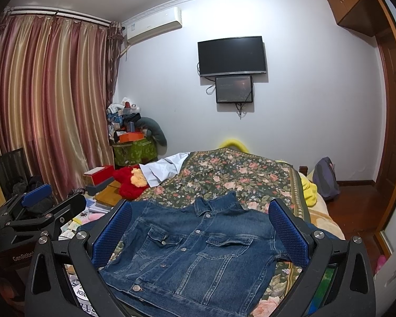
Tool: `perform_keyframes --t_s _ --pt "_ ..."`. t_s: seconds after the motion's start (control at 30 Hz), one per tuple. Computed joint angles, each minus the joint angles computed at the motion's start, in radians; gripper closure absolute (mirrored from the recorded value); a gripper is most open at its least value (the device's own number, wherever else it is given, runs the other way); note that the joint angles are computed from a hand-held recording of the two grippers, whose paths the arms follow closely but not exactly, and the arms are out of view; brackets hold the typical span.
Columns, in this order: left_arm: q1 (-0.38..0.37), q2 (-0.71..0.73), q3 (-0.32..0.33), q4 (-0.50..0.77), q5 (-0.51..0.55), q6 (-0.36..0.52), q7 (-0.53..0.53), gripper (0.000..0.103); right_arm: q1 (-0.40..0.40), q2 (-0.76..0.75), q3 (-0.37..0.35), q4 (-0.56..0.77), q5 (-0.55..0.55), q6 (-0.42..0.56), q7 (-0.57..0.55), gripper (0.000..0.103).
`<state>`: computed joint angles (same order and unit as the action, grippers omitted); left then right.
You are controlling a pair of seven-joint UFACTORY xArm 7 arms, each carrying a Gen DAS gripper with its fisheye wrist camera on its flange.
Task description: Fold large clothes
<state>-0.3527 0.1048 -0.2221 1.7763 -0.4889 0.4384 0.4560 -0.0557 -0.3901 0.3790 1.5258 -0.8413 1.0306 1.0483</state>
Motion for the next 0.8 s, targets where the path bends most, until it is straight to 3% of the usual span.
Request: perform_keyframes --t_s 0.4,0.8 --pt "0.004 -0.004 0.001 -0.012 -0.017 -0.009 0.008 0.0 -0.004 -0.016 -0.002 -0.015 0.005 -0.014 0.0 0.0" --pt "0.0 0.056 0.006 0.043 0.06 -0.007 -0.071 0.0 -0.006 0.015 -0.016 0.0 0.02 -0.024 -0.025 0.0"
